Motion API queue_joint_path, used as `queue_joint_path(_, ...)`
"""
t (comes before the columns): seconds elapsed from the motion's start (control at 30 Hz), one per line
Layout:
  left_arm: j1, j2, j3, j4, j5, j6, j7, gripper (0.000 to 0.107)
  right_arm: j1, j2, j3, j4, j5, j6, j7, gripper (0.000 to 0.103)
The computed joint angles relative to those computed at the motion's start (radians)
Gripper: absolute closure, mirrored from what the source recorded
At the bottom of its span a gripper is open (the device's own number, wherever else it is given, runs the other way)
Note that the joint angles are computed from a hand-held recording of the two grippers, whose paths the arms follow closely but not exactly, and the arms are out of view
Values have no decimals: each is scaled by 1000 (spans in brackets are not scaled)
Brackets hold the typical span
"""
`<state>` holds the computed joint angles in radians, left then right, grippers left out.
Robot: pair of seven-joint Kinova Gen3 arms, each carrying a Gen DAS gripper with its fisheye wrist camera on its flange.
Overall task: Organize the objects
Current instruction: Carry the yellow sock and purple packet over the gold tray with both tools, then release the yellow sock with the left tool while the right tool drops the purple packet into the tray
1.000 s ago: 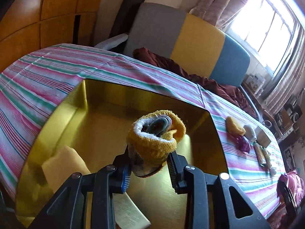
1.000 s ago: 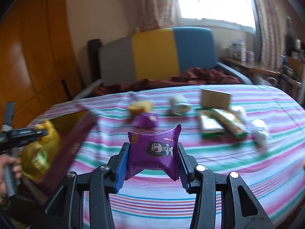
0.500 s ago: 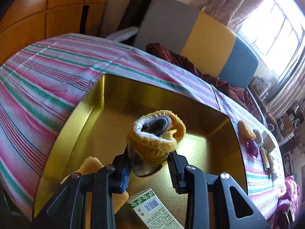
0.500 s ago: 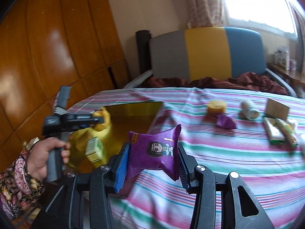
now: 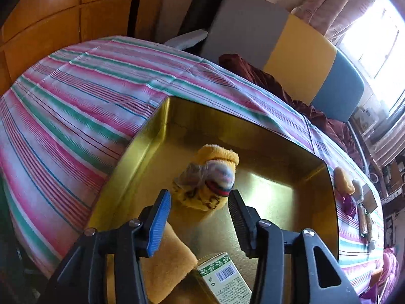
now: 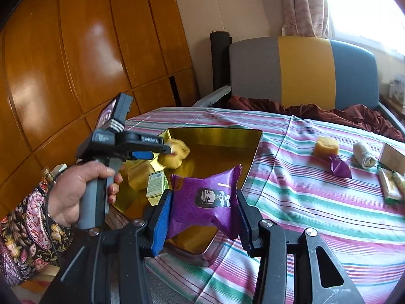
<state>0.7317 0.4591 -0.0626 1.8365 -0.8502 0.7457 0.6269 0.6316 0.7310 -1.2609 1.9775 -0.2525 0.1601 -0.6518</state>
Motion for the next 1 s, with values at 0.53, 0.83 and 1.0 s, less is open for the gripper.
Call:
queue_joint_path(0.53,35,-94,98,-36,-145,253,132,59,-292,-85,248,-109,-78,119,13,55)
queue_joint_path(0.83,15,-90,123,-43,-155,245,117,59,-571,-152,539,-193,-128,225,-37,55)
queue_joint_path(1.0,20,-85,123,-51,-151,257,108,59,-656,-148,642,-227,-165,283,-37,55)
